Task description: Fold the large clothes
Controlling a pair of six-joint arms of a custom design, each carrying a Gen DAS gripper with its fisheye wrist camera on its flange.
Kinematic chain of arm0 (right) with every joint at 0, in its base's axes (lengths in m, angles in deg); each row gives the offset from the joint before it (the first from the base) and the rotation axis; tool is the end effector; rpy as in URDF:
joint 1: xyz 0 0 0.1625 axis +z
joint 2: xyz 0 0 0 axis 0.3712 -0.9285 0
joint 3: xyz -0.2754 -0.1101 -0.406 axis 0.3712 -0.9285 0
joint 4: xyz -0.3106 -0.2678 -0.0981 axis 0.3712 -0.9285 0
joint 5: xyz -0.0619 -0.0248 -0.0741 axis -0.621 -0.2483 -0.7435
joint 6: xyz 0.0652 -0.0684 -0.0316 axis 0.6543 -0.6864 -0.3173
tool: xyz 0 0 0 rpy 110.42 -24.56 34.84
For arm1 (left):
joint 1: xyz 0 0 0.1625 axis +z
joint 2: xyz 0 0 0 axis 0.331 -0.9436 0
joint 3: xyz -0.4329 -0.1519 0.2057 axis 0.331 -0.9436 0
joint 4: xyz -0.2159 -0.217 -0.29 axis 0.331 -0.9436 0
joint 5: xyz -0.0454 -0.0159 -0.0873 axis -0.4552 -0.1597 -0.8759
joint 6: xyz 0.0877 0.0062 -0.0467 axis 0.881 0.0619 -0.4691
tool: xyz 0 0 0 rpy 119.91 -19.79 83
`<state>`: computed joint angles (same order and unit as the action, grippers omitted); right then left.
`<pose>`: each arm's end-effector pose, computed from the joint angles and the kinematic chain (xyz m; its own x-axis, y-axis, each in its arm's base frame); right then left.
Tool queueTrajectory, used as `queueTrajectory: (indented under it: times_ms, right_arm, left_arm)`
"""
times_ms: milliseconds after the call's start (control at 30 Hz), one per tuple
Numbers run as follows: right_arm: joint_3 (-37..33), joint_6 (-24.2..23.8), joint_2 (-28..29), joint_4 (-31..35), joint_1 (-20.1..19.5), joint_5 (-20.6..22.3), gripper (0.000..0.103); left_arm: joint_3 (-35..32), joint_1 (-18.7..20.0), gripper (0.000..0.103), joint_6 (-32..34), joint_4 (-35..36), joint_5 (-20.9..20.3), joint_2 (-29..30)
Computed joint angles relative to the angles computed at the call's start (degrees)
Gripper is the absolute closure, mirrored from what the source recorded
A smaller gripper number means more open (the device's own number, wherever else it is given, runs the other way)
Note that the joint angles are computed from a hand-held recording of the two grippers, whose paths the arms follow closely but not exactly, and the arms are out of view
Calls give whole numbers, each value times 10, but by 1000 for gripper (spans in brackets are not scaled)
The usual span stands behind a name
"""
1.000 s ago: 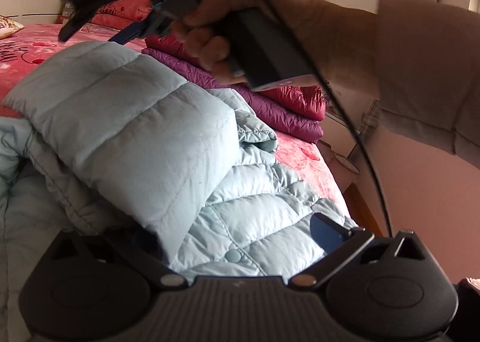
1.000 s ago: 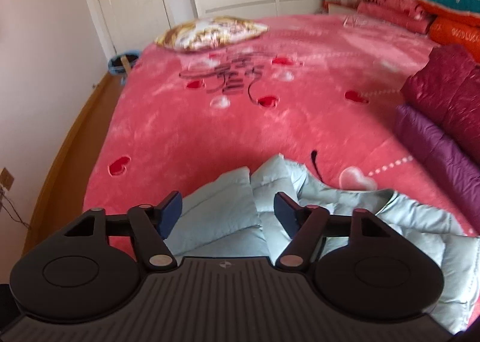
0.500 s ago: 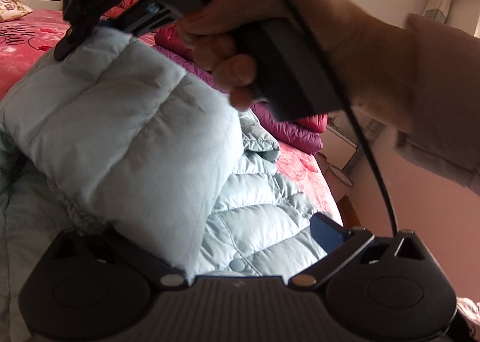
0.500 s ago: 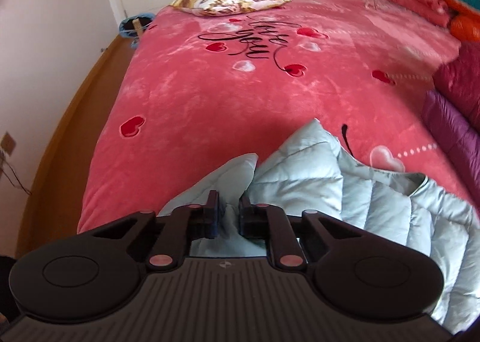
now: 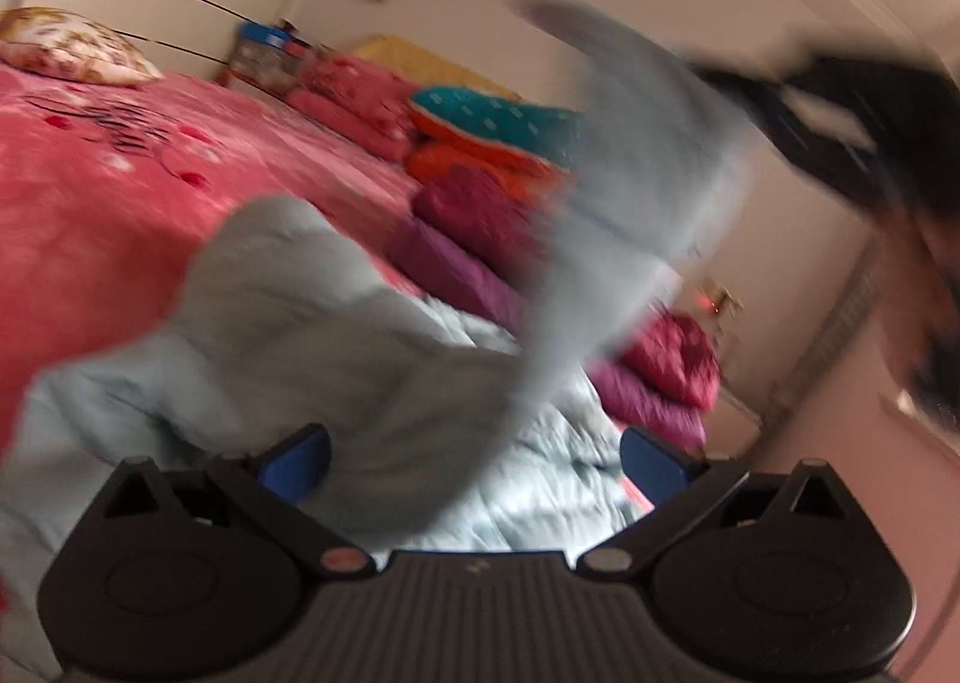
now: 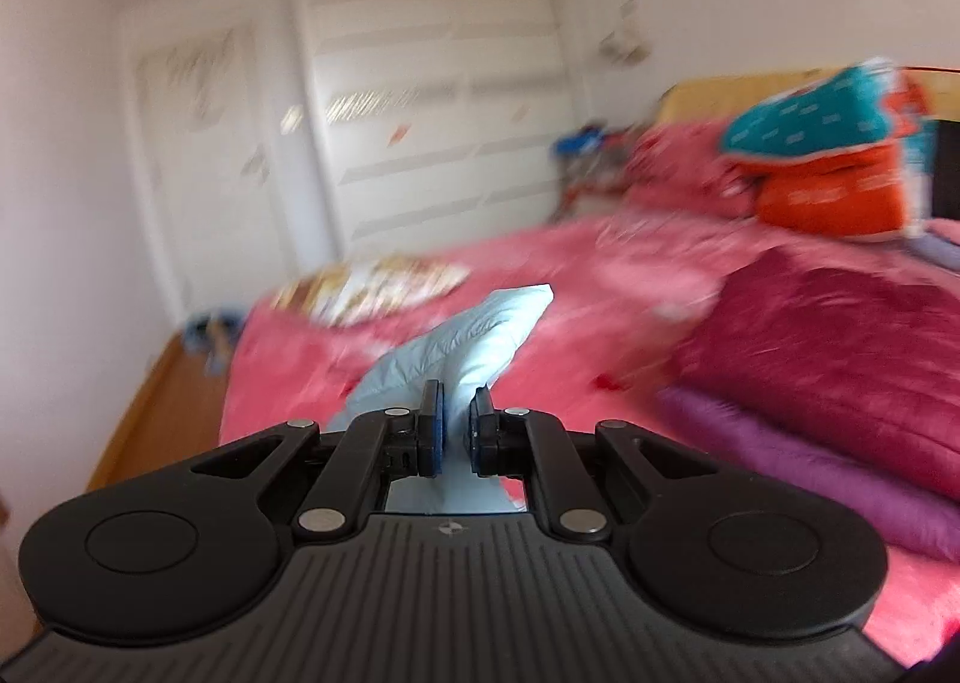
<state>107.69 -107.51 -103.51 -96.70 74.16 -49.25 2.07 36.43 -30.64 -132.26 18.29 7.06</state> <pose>0.2416 -0.8238 0.4201 -0.6468 -0.6684 0.3673 -0.7075 0.3458 -0.6164 -0.3125 -0.7891 0.0284 -0.9678 0.0888 -0.2354 0.2513 0.3896 -0.8860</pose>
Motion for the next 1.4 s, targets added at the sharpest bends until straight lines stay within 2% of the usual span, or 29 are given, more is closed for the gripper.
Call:
queueTrajectory:
  times_ms: [133, 200, 300, 367, 467, 567, 600, 633, 667, 700, 833, 900, 933, 967, 1067, 1233, 1400]
  right_arm:
    - [78, 38, -57, -104, -39, 28, 94]
    - [110, 61, -79, -131, -61, 35, 94]
    - [157, 74, -103, -174, -89, 5, 93]
    - [183, 82, -116, -183, -111, 5, 91]
    - [211, 94, -125, -184, -131, -26, 85]
    - [231, 102, -138, -159, -145, -57, 72]
    - [236, 105, -142, -148, -148, -70, 64]
    - [241, 108, -146, -143, -149, -84, 45]
    - [248, 109, -151, -140, -150, -94, 37]
    - [248, 114, -148, -140, -145, -106, 32]
    - [270, 137, -166, -147, -145, -137, 24]
    - [277, 173, -171, -153, -152, -125, 16]
    - [283, 192, -177, -155, -156, -113, 6]
    - [294, 206, -182, -164, -167, -94, 1]
    - [317, 239, -197, -167, -183, -54, 0]
    - [341, 269, -218, -139, -188, -43, 0]
    - [352, 316, -231, -124, -201, -2, 0]
  left_arm:
    - [15, 2, 1, -16, -27, 7, -13]
    - [16, 3, 1, -11, -22, -1, -16]
    - [21, 4, 1, -1, 3, -15, -21]
    - [35, 3, 1, 3, 10, -20, -29]
    - [47, 3, 1, 13, 18, -25, -37]
    - [59, 4, 1, 26, 17, -41, -43]
    - [65, 4, 1, 30, 16, -48, -46]
    - [69, 4, 1, 33, 17, -55, -48]
    - [73, 4, 1, 37, 21, -60, -50]
    - [74, 4, 1, 40, 26, -62, -51]
    - [79, 2, 1, 34, 52, -53, -56]
    - [86, 1, 1, 33, 46, -49, -58]
    - [88, 1, 1, 31, 44, -47, -60]
    - [90, 2, 1, 26, 46, -45, -61]
    - [93, 2, 1, 14, 58, -33, -64]
    - [96, 2, 1, 1, 84, -21, -67]
    - [98, 0, 1, 8, 102, -17, -69]
